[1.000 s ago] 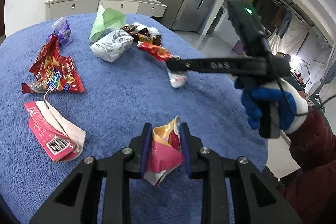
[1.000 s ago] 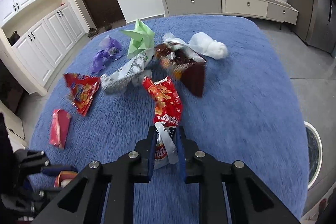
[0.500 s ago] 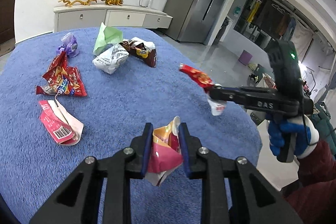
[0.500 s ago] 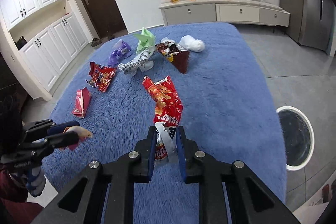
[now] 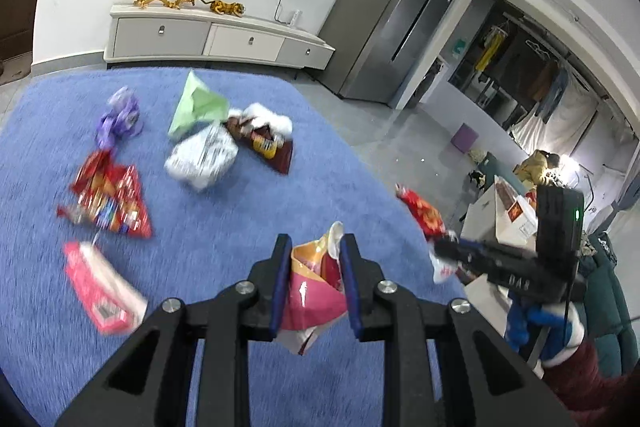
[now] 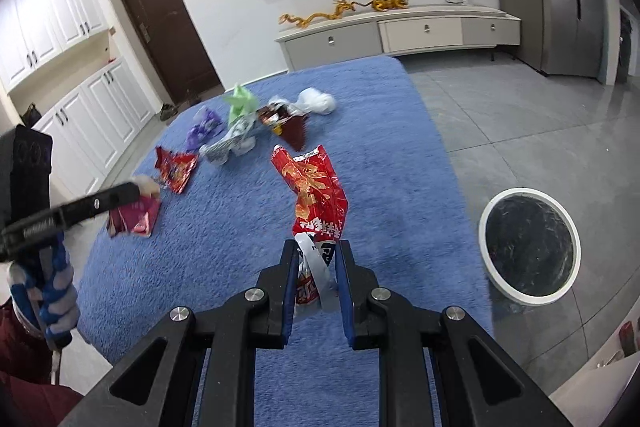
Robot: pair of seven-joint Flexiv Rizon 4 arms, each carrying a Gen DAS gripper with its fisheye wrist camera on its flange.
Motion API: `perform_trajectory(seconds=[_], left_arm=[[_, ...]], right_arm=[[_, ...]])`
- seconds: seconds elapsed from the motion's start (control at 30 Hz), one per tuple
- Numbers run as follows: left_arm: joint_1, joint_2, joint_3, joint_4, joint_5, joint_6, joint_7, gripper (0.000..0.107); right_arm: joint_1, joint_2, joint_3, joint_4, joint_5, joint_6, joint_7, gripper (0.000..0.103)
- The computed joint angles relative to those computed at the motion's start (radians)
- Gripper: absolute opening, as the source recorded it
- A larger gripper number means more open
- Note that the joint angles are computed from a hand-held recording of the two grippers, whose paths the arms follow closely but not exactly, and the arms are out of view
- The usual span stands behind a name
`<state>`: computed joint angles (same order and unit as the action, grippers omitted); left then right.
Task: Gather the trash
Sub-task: 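Carry both wrappers to the trash bin and open both tools to drop them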
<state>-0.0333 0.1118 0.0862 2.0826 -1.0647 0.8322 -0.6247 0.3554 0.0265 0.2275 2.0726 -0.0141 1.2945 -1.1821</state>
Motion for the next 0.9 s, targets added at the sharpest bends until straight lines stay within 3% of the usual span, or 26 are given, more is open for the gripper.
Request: perform_trajectory(seconds=[0.4,0.63,0.9], left_arm=[[-0.039,-0.268,-0.15,-0.344,0.111,-0.001,-0.137,0.023],[-0.101,-0.575,-0.261,-0.718,0.319,-0.072,-0.343,0.023],[-0.213,-0.933,-0.285,-1.194,0.563,-0.227,-0.577,0.026]], right_arm=[[-0.131,-0.015,-0.089,0.028,-0.03,0.065,0.056,0.018],[-0.236,-0.112,-0.146,-0.029,-0.01,0.036,0.05,0.018],[-0.336,-0.279,-0.144,-0.15,0.087,-0.01,-0.009,0.019]])
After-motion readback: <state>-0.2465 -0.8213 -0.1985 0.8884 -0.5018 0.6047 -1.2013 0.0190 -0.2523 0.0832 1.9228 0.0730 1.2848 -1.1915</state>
